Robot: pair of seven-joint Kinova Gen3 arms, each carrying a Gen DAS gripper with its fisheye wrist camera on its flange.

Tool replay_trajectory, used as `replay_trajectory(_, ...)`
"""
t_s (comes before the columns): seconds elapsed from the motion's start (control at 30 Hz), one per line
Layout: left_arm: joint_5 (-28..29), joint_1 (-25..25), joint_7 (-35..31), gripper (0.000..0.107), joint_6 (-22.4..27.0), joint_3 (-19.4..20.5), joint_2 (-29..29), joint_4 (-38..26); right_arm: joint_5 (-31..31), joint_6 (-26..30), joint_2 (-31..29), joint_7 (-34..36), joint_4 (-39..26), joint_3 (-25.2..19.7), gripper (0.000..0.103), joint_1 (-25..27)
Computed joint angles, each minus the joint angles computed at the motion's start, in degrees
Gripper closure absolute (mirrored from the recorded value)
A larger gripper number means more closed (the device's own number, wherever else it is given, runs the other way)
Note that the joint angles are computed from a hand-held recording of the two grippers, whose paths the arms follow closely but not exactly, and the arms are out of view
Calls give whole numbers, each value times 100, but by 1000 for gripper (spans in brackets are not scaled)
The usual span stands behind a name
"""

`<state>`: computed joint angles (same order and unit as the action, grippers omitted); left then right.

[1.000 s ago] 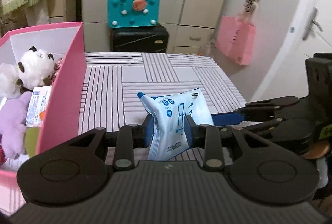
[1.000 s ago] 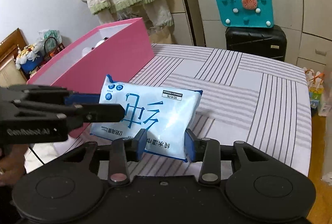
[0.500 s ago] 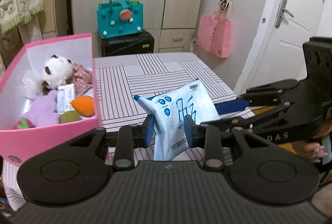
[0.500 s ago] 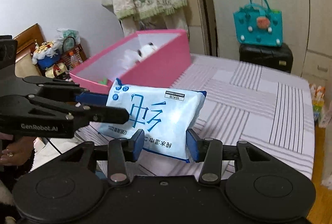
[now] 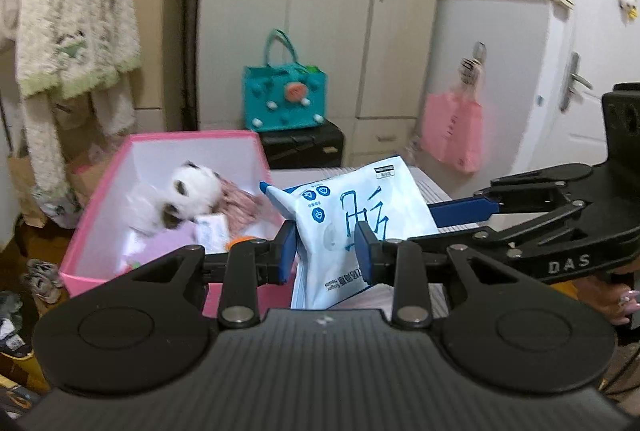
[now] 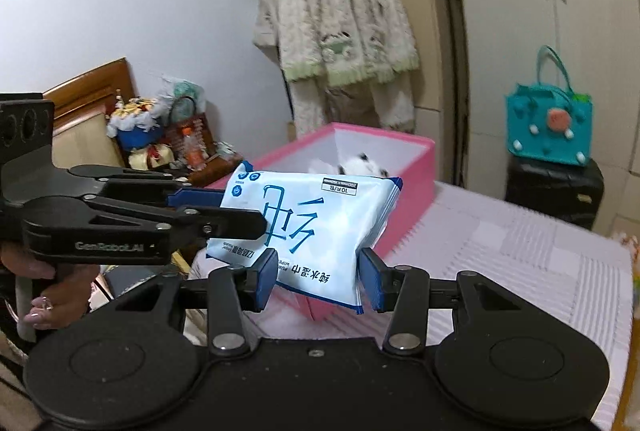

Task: Organize soft objects
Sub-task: 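Lift and carry the wipes packet over the pink box with both grippers, then open both grippers to drop the wipes packet into the box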

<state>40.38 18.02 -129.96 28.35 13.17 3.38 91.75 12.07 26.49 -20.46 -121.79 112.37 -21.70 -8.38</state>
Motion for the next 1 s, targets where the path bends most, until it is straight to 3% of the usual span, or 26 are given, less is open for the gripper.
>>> replay_trajectory(0.17,-288,-84,461,77,-47,-73,190,-305,-110,-177,517,435,-387,410,52,-350)
replay_trajectory(0.33,-932,-92,1131,77,-131,-101,485,-729,-411,-284,1011,1113,-827,964,52,-796)
replay_trajectory(0.47,-963,-335,1513,77,368,-30,898,-1301,37,-241,1413,913,-1214,766,51,-593)
replay_trajectory(0.63,-1337,-319,2073,77,536,-59,1313,-1745,-640,60,2002,1722,-1815,1277,51,-842)
replay_trajectory(0.87,-1992,-182,2842,77,989,-149,1860,-2402,-1201,634,2696,2631,-2482,1471,51,-800)
replay_trajectory(1.0,-2249,-111,3178,77,1418,-179,2199,-2841,-1054,805,2888,2640,-2627,1567,51,-897)
